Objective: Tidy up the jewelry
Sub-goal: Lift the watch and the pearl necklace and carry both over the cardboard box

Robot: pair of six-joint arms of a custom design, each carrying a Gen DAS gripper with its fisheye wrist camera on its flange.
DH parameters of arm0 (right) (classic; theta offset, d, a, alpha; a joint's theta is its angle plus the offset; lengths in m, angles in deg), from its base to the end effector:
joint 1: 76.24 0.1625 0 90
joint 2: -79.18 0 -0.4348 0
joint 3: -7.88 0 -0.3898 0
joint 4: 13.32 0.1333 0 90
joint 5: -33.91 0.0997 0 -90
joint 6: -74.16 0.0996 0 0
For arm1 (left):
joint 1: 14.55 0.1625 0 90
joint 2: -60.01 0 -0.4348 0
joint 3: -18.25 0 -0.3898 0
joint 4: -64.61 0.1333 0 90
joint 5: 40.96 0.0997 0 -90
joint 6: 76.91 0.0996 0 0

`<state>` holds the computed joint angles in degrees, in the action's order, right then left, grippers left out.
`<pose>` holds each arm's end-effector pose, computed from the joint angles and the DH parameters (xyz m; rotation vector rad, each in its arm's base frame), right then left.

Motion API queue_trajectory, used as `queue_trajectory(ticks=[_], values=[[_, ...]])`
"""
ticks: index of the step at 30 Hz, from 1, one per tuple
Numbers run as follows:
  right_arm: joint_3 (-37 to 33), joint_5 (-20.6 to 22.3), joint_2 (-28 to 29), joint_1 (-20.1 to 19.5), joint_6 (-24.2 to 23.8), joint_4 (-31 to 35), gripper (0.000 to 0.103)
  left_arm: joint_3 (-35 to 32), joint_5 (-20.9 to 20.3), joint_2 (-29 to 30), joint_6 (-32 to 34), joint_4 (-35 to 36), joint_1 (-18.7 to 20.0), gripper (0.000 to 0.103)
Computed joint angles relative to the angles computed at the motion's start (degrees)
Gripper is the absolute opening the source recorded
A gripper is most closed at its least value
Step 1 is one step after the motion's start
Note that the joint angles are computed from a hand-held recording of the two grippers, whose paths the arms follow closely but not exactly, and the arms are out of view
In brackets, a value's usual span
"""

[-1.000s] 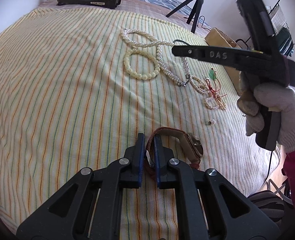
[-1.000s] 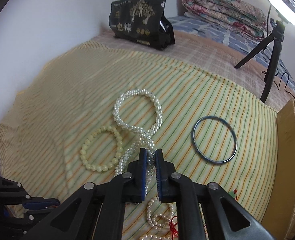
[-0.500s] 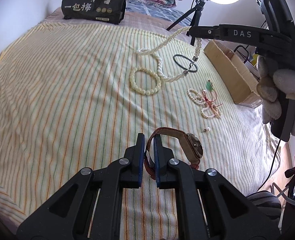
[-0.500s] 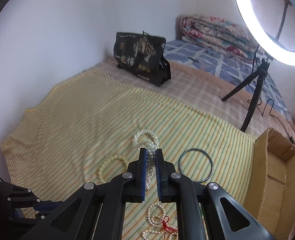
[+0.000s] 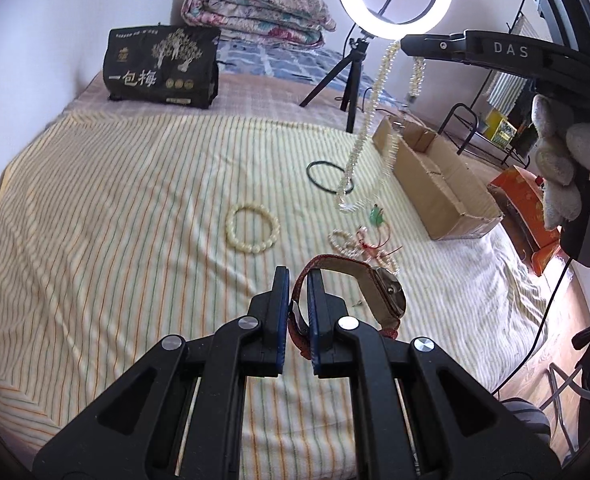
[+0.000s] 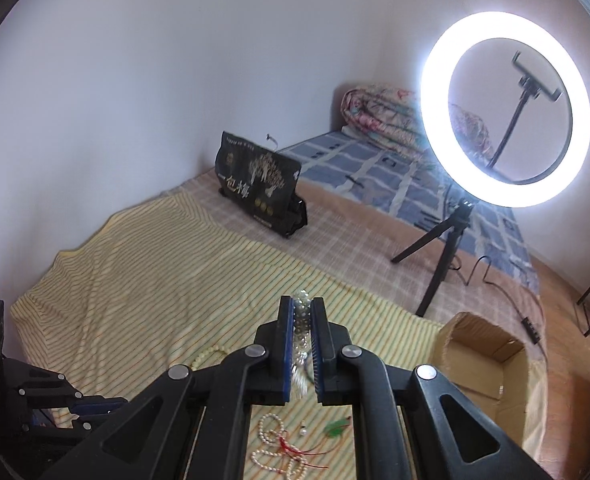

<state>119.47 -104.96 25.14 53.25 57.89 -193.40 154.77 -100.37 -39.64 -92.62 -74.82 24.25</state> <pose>0.4162 -0.4134 0.1839 0.7981 -2.1543 0.8591 -0.1613 -0.3658 0.2953 0.7561 2.6332 -0.6643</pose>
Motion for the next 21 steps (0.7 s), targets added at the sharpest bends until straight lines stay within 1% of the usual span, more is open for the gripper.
queue_trajectory(ticks=[6,12,21], values=[[1.13,-2.44,-3.81,1.23,-0.79,-1.85,0.005,-1.67,-0.61,2.52,1.42,-1.61,-1.84,0.007],[2.47,-5.23,-8.04,1.89,-2.15,-3.50,0.005,-3.71,-1.91,6.72,3.22,-4.63,-3.57,0.007],[3.65,-9.46,-13.19,0.35,-4.90,-3.99,0.005,-7.90,-5.02,15.30,6.47,-10.01,-4.97,0.007]])
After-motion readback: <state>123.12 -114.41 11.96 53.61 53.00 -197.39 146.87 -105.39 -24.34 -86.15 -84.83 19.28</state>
